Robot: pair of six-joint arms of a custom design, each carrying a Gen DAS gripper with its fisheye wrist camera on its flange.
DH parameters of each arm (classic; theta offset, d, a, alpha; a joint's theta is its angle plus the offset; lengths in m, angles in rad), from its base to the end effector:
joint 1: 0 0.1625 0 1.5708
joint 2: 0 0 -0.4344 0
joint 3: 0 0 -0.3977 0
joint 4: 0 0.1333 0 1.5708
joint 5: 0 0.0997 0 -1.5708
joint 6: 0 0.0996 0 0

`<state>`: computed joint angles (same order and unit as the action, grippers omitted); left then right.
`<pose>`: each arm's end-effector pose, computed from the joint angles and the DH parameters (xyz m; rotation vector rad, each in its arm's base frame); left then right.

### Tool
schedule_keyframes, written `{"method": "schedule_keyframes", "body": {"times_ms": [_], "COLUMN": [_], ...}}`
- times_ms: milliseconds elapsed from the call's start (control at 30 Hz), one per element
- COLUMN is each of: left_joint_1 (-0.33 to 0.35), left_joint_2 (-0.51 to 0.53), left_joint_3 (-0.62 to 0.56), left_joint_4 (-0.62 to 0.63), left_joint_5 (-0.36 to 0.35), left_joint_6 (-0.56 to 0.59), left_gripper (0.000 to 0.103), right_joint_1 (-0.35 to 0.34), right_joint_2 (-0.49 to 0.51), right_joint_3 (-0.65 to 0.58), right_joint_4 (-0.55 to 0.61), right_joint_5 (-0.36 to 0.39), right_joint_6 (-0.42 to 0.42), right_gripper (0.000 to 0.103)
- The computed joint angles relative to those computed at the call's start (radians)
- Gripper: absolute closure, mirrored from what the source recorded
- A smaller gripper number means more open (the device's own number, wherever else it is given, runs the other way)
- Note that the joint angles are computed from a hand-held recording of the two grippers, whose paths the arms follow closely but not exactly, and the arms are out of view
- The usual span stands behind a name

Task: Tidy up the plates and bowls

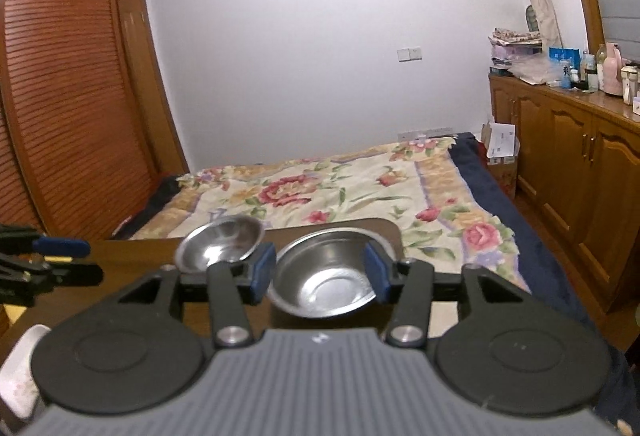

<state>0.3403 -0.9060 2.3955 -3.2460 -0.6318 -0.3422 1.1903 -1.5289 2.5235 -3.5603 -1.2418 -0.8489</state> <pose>-0.3143 -0.3380 0.0686 0.9310 2.2210 -1.0220 0.0169 -0.4033 0.2953 0.7946 -2.3654 1.3404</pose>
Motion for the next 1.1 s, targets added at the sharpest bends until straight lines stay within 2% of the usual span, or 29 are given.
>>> {"method": "schedule_keyframes", "body": {"times_ms": [167, 367, 600, 867, 1000, 1100], "left_joint_1": [0.052, 0.108, 0.17, 0.195, 0.206, 0.207], "left_joint_2": [0.057, 0.119, 0.154, 0.192, 0.208, 0.221], "left_joint_3": [-0.073, -0.139, -0.222, -0.281, -0.301, -0.314], "left_joint_4": [-0.022, -0.06, -0.01, 0.042, 0.082, 0.118], "left_joint_5": [-0.043, -0.094, -0.151, -0.161, -0.148, -0.123], "left_joint_6": [0.095, 0.179, 0.201, 0.227, 0.218, 0.222], "left_gripper": [0.043, 0.047, 0.05, 0.051, 0.053, 0.058], "right_joint_1": [0.012, 0.016, 0.028, 0.027, 0.026, 0.034], "right_joint_2": [0.071, 0.115, 0.154, 0.161, 0.161, 0.165], "right_joint_3": [-0.057, -0.097, -0.13, -0.152, -0.156, -0.154], "right_joint_4": [0.008, 0.04, 0.045, 0.105, 0.124, 0.114], "right_joint_5": [-0.07, -0.112, -0.152, -0.161, -0.15, -0.163], "right_joint_6": [0.0, 0.019, 0.071, 0.12, 0.138, 0.139], "right_gripper": [0.053, 0.053, 0.053, 0.073, 0.077, 0.079]}}
